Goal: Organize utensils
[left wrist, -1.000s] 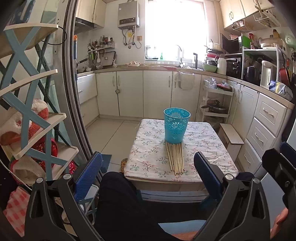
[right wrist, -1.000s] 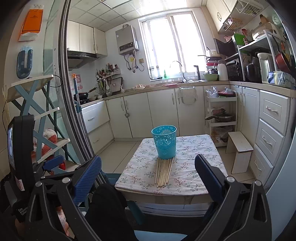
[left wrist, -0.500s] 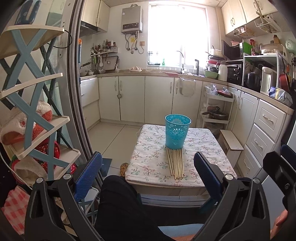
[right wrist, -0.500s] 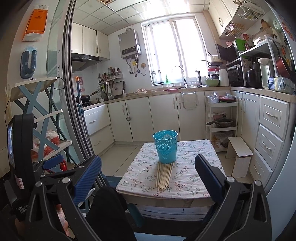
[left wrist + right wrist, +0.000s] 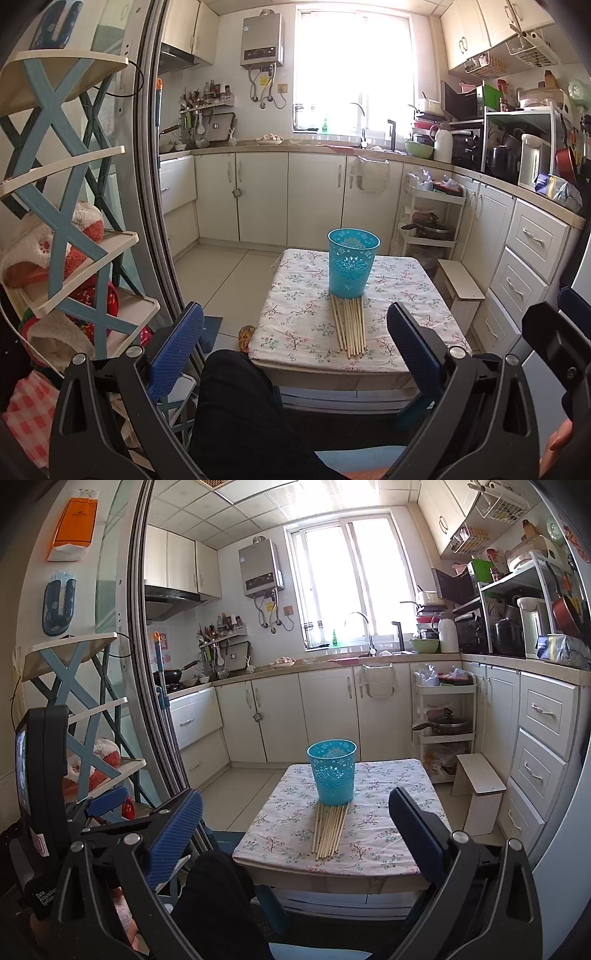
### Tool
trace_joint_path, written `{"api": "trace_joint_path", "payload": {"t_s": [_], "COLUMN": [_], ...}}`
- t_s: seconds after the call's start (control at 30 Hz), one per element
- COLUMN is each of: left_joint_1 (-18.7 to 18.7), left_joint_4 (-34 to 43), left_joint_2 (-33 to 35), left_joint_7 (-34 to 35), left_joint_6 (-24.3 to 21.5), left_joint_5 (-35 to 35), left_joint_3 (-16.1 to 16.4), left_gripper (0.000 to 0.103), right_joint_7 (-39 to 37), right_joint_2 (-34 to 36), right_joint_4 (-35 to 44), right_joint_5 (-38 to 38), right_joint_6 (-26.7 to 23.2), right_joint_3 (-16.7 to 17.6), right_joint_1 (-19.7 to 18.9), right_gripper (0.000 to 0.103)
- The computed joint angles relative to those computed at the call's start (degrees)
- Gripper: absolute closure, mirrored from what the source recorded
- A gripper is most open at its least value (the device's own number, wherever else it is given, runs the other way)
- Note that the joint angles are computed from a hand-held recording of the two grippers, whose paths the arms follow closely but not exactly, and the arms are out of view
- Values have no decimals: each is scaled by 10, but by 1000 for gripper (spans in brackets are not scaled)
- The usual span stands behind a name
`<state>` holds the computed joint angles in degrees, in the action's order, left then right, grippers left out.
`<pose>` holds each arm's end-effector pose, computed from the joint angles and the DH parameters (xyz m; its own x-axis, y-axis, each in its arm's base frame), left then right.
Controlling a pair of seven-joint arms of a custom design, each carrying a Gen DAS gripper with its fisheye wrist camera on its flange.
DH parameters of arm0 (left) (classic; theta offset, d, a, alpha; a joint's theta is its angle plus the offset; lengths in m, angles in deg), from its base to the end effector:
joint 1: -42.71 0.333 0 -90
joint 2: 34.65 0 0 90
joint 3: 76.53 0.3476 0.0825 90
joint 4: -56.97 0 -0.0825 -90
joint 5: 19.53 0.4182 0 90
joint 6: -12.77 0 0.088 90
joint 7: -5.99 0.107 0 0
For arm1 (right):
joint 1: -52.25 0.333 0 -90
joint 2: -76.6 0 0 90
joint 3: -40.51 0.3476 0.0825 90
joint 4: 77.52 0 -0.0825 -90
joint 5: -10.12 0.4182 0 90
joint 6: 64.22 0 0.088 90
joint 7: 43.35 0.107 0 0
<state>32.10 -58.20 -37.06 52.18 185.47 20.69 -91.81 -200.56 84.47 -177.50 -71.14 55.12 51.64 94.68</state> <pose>0.5319 -0.3142 0.6031 -0.3408 -0.9401 0.0086 -0.4478 0.1543 -0.8807 0.4454 0.5072 0.5699 -0.2302 -0.9532 -0.1959 -0.2514 0.2527 -0.9343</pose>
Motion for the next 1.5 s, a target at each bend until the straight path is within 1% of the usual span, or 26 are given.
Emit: {"api": "trace_joint_path", "payload": {"t_s": [0.27, 0.4, 0.43, 0.5, 0.6, 0.67, 0.73, 0.83, 0.9, 0.93, 0.97, 1.0, 1.03, 1.07, 1.1, 1.17, 1.2, 1.23, 1.37, 1.5], "left_joint_1": [-1, -13, -17, -27, -39, -48, -60, -79, -90, -95, -100, -103, -106, -111, -114, -122, -124, -126, -129, -134], "left_joint_4": [0, 12, 18, 32, 65, 91, 122, 175, 217, 238, 256, 278, 301, 319, 341, 378, 398, 415, 495, 594], "left_joint_2": [6, 25, 32, 47, 80, 105, 132, 179, 214, 231, 247, 265, 283, 297, 313, 342, 357, 370, 427, 492], "left_joint_7": [1, 51, 74, 109, 175, 200, 212, 233, 245, 250, 253, 258, 262, 264, 265, 264, 265, 265, 271, 280], "left_joint_6": [10, 10, 7, -4, -33, -51, -71, -109, -138, -155, -170, -187, -203, -216, -229, -251, -264, -273, -316, -368], "left_joint_5": [6, -47, -70, -106, -177, -209, -226, -249, -258, -263, -268, -274, -279, -282, -284, -286, -287, -289, -300, -310], "left_joint_3": [2, 10, 12, 17, 23, 29, 40, 55, 66, 70, 74, 76, 79, 83, 86, 94, 97, 99, 102, 104], "left_gripper": [8, 8, 8, 8, 8, 8, 8, 8, 8, 8, 8, 8, 8, 8, 8, 8, 8, 8, 8, 8], "right_joint_7": [9, -15, -19, -28, -38, -46, -67, -119, -157, -183, -216, -239, -261, -284, -304, -346, -361, -357, -396, -428], "right_joint_2": [2, 11, 14, 17, 21, 25, 38, 62, 87, 98, 111, 127, 143, 165, 189, 229, 249, 274, 350, 401], "right_joint_4": [2, 13, 15, 16, 13, 12, 19, 31, 45, 53, 61, 70, 83, 101, 123, 163, 182, 205, 290, 355], "right_joint_5": [-4, 23, 30, 44, 70, 90, 124, 184, 228, 254, 283, 312, 337, 360, 378, 415, 433, 451, 513, 566], "right_joint_6": [-2, 14, 22, 38, 63, 81, 102, 123, 147, 150, 151, 168, 176, 185, 193, 190, 192, 216, 207, 192], "right_joint_3": [-1, -6, -8, -14, -23, -29, -37, -49, -58, -61, -64, -68, -70, -73, -77, -83, -86, -90, -105, -122], "right_joint_1": [1, -6, -9, -16, -30, -41, -55, -74, -90, -96, -103, -114, -119, -125, -130, -138, -143, -147, -158, -162], "right_gripper": [6, 6, 6, 6, 6, 6, 6, 7, 15, 22, 27, 29, 36, 42, 44, 56, 60, 64, 75, 79]}}
